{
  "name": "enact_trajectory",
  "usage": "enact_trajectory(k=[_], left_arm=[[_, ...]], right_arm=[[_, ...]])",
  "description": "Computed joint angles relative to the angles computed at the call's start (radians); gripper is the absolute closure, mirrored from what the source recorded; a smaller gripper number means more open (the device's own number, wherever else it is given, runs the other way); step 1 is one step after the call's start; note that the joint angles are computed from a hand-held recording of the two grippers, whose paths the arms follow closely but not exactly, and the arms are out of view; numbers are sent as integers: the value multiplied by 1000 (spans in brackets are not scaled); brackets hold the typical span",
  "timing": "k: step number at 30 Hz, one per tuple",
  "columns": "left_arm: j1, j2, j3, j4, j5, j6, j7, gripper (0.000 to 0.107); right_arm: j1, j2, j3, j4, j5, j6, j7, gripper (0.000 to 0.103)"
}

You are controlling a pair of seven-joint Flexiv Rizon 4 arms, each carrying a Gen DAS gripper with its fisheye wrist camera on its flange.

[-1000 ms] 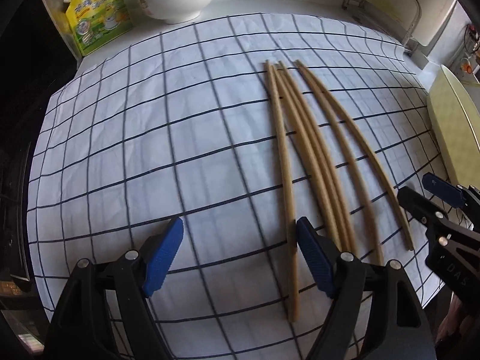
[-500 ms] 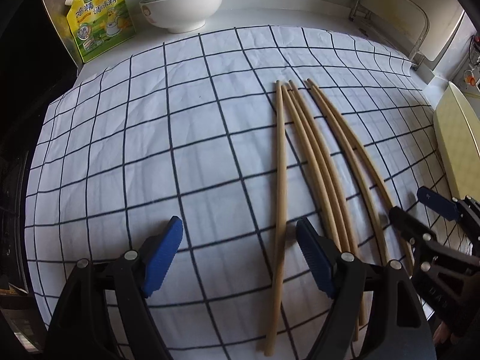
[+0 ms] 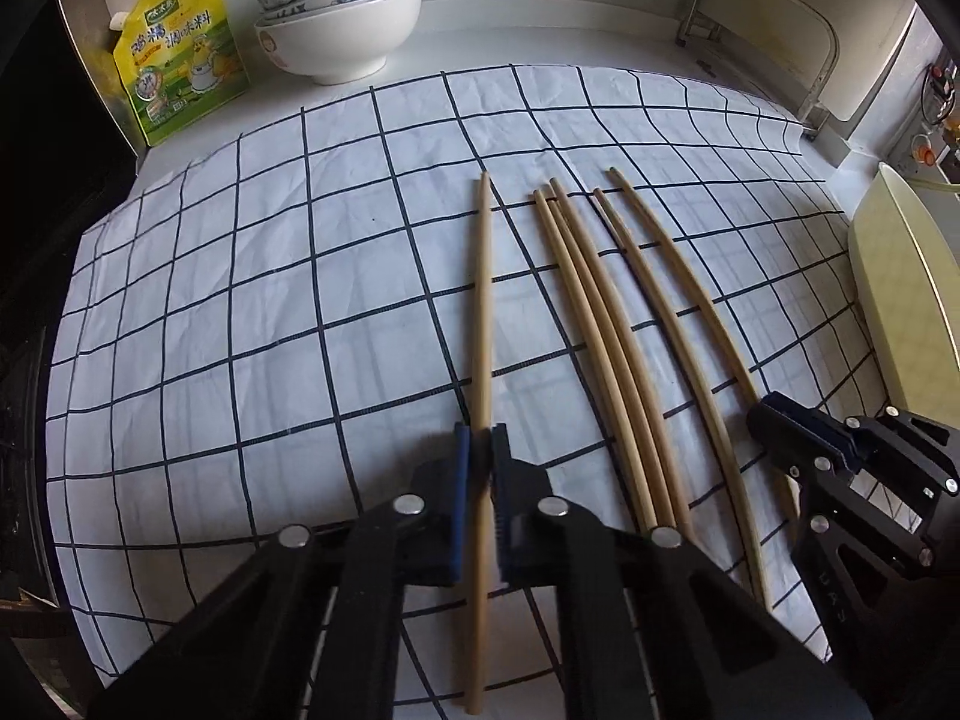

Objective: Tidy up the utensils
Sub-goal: 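Close the left tool on one chopstick while the right tool closes on another, then carry the left tool's chopstick into the white basin while the right tool carries its own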

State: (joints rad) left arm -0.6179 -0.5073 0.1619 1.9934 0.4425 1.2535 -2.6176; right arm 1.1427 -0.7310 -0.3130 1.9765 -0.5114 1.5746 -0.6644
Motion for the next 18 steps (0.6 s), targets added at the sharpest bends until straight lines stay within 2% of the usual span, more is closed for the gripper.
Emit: enact_trajectory(k=[4,7,13,18], left_arm=[[59,21,-46,54,-62,47,57,99],[58,42,-46,75,-83,49,86,99],[45,104,-52,83,-80,3,111,99],[36,141,-74,42,-40,-56,94,99]], right_arm=[[-76,10,86,-9,33,2,-3,97],[-98,24,112,-1,56,18,6,97],[-87,82,97,46,85,52,8,97],[-44,141,48,98,114,88,-14,97]])
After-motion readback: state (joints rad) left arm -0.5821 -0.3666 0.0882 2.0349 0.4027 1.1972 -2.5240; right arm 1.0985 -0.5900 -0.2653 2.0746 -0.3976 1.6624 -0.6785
